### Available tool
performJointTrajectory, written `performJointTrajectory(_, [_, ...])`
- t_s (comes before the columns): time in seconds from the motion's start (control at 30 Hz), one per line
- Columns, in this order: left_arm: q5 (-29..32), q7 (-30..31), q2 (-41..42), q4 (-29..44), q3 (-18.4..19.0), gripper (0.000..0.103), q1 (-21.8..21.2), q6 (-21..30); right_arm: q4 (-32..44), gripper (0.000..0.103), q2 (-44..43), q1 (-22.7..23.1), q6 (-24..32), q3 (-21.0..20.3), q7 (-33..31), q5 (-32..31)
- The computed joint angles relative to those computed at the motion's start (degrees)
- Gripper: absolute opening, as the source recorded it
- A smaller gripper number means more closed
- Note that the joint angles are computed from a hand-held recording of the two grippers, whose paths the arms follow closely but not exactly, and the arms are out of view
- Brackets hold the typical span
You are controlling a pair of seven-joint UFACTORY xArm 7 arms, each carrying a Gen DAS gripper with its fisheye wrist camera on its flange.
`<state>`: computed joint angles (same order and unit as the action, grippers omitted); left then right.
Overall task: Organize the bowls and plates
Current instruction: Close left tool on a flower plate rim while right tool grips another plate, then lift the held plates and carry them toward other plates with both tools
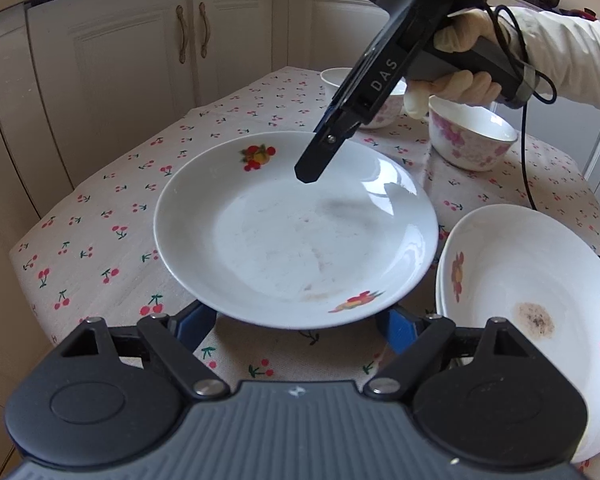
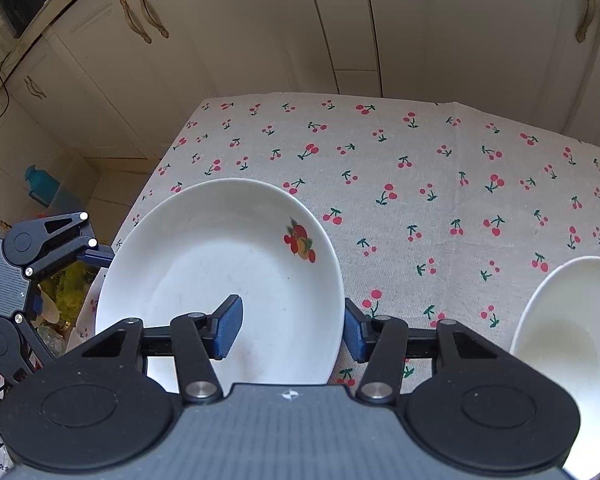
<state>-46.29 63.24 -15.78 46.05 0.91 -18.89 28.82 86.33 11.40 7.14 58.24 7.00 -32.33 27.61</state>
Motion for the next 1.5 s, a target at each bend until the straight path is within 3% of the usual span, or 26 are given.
performJointTrajectory(0.83, [3.4, -3.6, -1.5, -1.3, -0.3, 0.086, -1.1, -3.0, -2.6, 0.058, -2.9, -0.1, -2.1, -0.3, -3.7, 1.8])
performJointTrajectory(1.17, [8.2, -9.6, -5.5, -2.8, -0.7, 0.086, -1.9, -3.2, -5.2, 0.058, -7.6, 0.1, -1.2, -1.1, -5.3, 4.3])
performJointTrajectory(1.5, [16.3, -19.7, -12.4, -6.3, -2.0, 0.086, -3.5, -3.2, -10.2, 0.058, -15.3, 0.9, 0.8, -3.2, -7.3, 5.8])
